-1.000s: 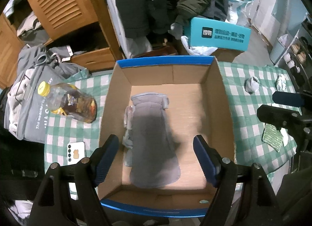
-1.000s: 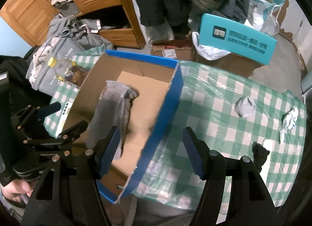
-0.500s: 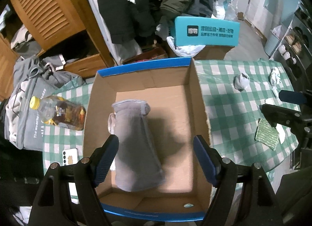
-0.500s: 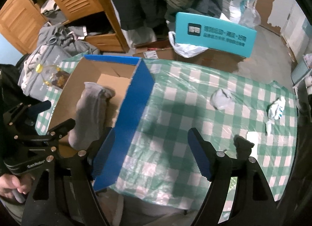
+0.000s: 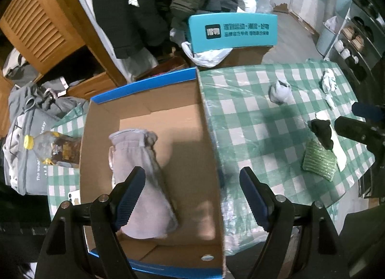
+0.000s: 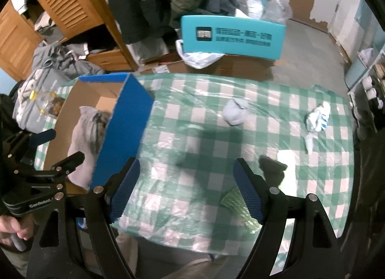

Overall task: Organize soft objects
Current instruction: 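Move the right tool back over the table toward the striped sock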

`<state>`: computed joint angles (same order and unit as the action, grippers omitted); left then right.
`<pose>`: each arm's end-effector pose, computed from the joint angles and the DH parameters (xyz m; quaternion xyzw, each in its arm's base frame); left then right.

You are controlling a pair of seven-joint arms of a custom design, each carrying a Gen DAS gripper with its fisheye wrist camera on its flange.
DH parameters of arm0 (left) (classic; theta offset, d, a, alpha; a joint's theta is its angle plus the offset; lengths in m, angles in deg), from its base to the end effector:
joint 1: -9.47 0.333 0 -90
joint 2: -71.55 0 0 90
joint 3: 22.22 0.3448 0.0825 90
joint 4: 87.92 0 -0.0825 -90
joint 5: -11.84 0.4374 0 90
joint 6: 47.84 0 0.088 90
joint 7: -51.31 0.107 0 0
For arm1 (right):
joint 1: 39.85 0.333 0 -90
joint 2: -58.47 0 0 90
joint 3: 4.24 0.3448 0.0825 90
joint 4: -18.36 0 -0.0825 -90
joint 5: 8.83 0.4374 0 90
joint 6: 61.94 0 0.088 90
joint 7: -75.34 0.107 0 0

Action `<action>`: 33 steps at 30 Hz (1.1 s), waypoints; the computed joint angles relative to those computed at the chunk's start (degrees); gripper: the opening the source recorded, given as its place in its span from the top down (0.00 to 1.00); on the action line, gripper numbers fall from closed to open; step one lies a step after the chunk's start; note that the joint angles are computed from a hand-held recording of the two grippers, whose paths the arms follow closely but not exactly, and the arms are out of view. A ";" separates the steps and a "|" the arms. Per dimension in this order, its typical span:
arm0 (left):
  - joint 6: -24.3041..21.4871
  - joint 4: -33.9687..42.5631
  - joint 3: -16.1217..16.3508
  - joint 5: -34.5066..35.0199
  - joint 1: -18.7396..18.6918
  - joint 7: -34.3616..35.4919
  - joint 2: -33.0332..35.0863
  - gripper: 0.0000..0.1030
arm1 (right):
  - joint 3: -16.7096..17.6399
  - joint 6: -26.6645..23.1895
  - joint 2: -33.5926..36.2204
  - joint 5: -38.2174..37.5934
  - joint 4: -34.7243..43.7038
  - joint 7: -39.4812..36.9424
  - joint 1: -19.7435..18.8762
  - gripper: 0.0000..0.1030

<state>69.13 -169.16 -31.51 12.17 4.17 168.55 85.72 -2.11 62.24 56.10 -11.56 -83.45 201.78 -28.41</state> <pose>0.7082 -0.1685 0.6229 -0.4056 0.8943 -0.1305 0.1371 0.6204 0.1483 0.6302 -0.5474 0.8087 -0.0947 0.1934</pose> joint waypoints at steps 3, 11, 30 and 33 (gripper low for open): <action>0.08 -0.41 -0.26 0.55 -0.59 -0.24 -0.20 0.20 | -0.29 0.09 -1.64 -0.37 -1.99 0.70 -0.43 0.22; 0.33 -1.51 -0.72 2.16 -2.16 -0.97 -0.64 0.20 | -0.65 0.59 -5.33 -0.77 -6.58 1.68 -1.86 0.22; -1.50 0.45 -1.94 3.49 -5.69 -2.65 2.36 0.20 | -1.21 -1.61 -10.31 -3.41 -13.77 3.73 -5.16 0.22; -1.89 1.84 -2.11 3.67 -6.42 -3.22 3.60 0.20 | -1.53 -2.51 -10.40 -3.38 -14.19 3.84 -5.74 0.22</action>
